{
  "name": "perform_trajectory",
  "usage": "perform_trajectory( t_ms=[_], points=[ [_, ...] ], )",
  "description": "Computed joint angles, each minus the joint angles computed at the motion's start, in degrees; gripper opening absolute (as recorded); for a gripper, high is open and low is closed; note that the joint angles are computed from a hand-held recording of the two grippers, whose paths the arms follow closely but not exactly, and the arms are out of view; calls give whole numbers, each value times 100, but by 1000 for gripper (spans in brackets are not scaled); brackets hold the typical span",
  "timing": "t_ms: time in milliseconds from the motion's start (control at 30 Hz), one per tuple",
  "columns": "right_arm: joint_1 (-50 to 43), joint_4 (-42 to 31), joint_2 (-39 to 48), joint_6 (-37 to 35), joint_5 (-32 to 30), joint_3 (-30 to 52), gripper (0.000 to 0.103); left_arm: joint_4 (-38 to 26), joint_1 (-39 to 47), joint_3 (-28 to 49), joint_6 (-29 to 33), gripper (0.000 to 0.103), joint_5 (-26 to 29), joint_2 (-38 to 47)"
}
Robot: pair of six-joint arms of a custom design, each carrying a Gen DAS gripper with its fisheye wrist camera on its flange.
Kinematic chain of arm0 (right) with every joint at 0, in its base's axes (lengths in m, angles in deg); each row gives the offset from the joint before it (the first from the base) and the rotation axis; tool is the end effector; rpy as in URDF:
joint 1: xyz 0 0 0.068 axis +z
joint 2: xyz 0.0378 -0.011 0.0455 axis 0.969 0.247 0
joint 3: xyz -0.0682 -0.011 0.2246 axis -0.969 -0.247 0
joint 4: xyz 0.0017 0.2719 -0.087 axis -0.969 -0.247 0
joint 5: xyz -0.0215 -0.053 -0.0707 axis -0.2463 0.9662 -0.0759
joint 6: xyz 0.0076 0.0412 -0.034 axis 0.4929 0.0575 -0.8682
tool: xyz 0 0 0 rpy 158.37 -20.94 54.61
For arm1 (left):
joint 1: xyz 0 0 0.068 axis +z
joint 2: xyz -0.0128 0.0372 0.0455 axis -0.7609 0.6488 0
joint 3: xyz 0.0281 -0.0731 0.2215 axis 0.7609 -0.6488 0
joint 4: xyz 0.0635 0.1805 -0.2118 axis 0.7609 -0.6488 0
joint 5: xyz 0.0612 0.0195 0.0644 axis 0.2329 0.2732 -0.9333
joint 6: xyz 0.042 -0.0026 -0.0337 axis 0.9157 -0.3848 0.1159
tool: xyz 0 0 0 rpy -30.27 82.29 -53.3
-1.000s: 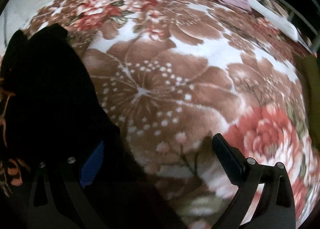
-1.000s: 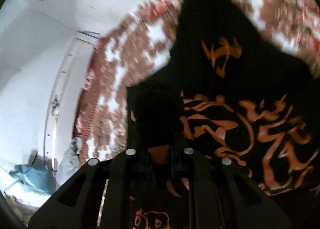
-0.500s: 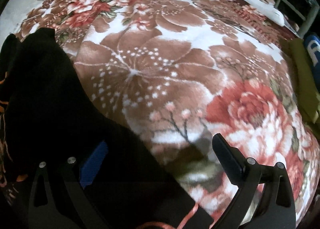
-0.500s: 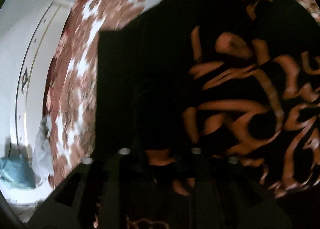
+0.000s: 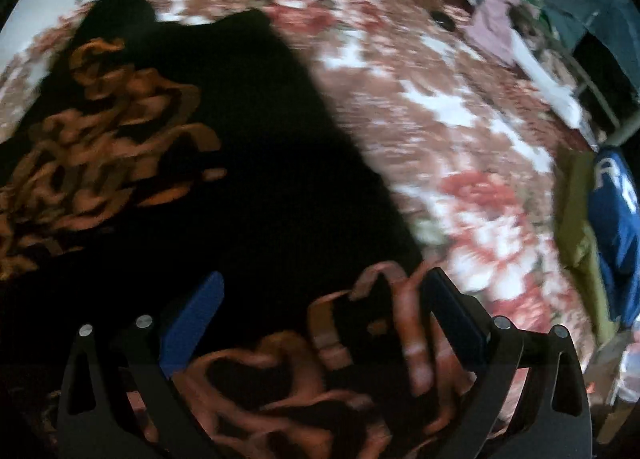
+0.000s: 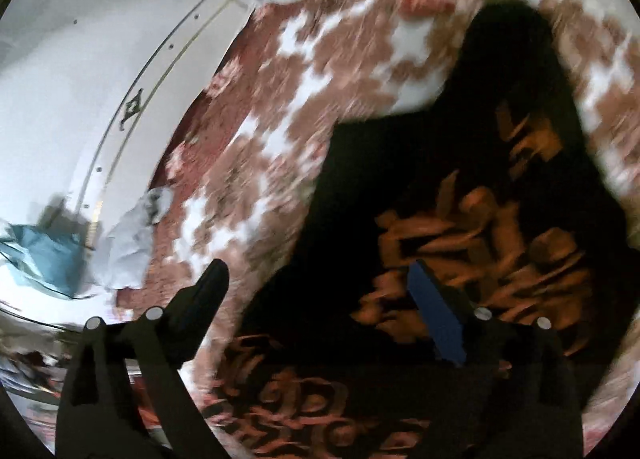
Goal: Fold large clothes
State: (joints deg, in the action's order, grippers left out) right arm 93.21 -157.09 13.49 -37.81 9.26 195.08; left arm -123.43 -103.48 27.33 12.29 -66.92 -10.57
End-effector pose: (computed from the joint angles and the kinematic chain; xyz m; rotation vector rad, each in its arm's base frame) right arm 0.3575 0.1257 0.3335 -0.1336 2.6882 0.6630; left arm 0.1514 -0.2124 0.1681 1.0235 2.5800 -0.4268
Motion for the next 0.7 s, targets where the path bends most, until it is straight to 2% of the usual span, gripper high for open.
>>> perform_trajectory(
  t_ms=[100, 233, 300, 333, 400, 467, 600, 667, 700],
  points=[
    [-561, -293, -138, -481, 420, 11, 97, -294, 1016, -137, 810, 98, -139, -415],
    [-1396, 217, -909, -1090, 1602, -1386, 98, -116, 2777, -59, 2216, 98, -206, -581],
    [-1843, 625, -1266, -1311, 2089, -2299, 98, 120, 3794, 311, 2675, 98, -12, -118],
    [-2072, 830, -1414, -1366, 2309, -2782, 98, 138, 4114, 556, 2750, 98, 90, 189],
    [-2443, 1139, -1576, -1439, 2428, -3457, 98, -49, 4912, 1443, 2951, 97, 633, 1280],
    [-2748, 1478, -1698, -1502, 2553, -4115, 98, -104, 5293, 2040, 2982, 93, 773, 1994],
    [-3094, 2106, -1898, -1618, 2695, -5031, 98, -204, 5431, 2772, 2875, 89, 818, 2981],
    [-3165, 2333, -1862, -1585, 2673, -5292, 98, -164, 5407, 2798, 2870, 87, 852, 3171],
    [-3214, 2475, -1875, -1569, 2627, -5444, 98, -148, 5373, 2819, 2854, 82, 858, 3267]
  ],
)
